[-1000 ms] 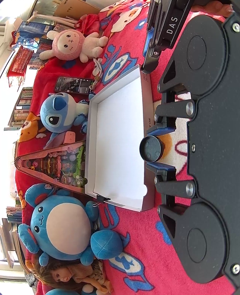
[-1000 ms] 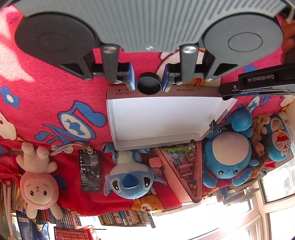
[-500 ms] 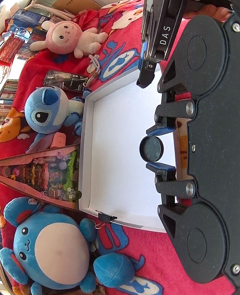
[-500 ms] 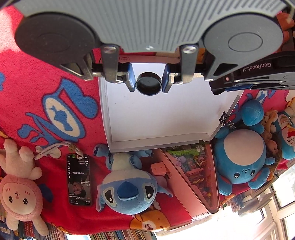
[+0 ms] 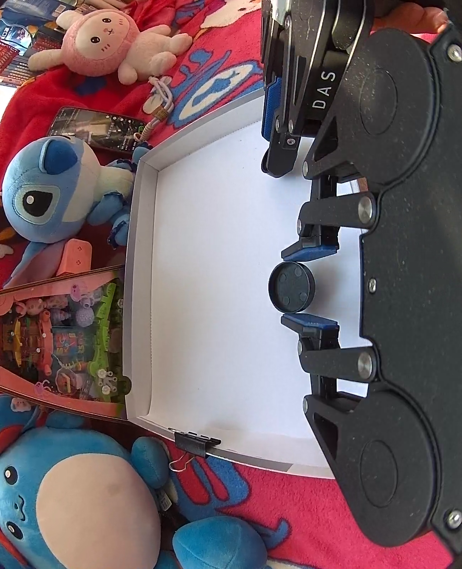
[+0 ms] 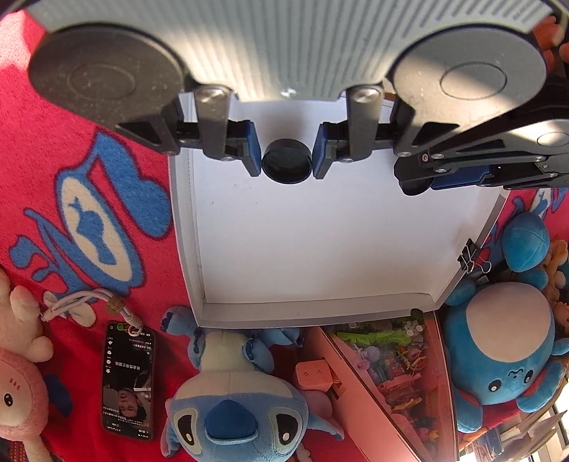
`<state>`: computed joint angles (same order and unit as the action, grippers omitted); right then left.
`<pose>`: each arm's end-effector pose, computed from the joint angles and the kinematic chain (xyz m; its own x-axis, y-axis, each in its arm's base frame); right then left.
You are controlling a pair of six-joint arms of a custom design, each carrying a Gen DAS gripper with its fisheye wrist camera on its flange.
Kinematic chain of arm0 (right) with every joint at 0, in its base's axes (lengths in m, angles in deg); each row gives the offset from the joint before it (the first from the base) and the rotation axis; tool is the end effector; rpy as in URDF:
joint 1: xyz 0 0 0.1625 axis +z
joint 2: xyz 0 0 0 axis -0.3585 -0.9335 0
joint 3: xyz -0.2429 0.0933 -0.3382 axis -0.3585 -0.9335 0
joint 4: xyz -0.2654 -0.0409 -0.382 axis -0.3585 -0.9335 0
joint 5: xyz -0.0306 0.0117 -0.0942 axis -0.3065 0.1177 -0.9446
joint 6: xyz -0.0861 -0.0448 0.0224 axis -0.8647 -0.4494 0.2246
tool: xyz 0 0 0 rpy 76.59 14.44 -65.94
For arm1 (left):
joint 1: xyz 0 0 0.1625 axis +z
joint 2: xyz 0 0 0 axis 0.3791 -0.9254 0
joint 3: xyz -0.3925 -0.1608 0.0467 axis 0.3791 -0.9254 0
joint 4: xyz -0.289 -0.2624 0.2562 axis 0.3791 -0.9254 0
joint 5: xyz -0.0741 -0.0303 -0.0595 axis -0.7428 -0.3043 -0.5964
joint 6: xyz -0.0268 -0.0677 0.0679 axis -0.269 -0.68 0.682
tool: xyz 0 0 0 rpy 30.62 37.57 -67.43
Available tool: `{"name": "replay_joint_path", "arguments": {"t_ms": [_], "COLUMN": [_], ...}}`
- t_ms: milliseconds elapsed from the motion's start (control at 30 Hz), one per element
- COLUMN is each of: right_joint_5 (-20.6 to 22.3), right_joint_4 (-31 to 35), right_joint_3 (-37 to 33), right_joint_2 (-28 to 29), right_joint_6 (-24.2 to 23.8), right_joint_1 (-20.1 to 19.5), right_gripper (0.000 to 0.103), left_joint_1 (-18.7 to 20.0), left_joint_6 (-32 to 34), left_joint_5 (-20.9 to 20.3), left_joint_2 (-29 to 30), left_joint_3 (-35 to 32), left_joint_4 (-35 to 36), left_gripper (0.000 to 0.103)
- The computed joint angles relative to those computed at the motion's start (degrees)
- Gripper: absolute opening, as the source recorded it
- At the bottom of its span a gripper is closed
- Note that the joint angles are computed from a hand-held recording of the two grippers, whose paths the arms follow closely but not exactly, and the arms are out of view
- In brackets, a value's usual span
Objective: Organize rigid objects
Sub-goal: 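Carry the black lid and black cup with both grippers into the white box, then open the right gripper to drop the cup in the box while the left gripper releases the lid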
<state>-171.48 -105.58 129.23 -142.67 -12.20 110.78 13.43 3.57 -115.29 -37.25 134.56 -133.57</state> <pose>0.0698 -0.4386 0.2941 -0.7638 0.3060 0.5683 -0.1708 0.7532 -0.6352 -0.3909 -0.5116 -0.0243 -0.7096 0.4759 -0.5196 0.6271 0.7627 -0.1578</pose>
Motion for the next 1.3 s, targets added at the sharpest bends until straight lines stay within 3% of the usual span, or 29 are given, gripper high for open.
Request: {"name": "replay_joint_path", "arguments": {"t_ms": [767,933,1033,1300], "right_joint_5": [1.54,2.43,3.18,7.09], "right_joint_4": [1.49,0.25,-0.56,-1.69], "right_joint_3": [-0.22,0.30,0.87,3.55], "right_joint_2": [0.21,0.01,-0.74,-4.90], "right_joint_6": [1.31,0.40,-0.05,-0.47], "right_joint_1": [-1.65,-1.79,-1.77,-2.61], "right_gripper": [0.039,0.040,0.055,0.065], "left_joint_1": [-0.41,-0.68,-0.89,-2.26], "left_joint_6": [2.21,3.10,3.43,3.78], "left_joint_5": [1.75,2.16,2.29,4.16], "left_joint_2": [1.12,1.05,0.55,-2.08], "left_joint_3": [0.04,0.27,0.72,3.95], "left_joint_4": [-1.39,-1.74,-2.40,-5.68], "left_gripper": [0.031,0.043,0.050,0.074]}}
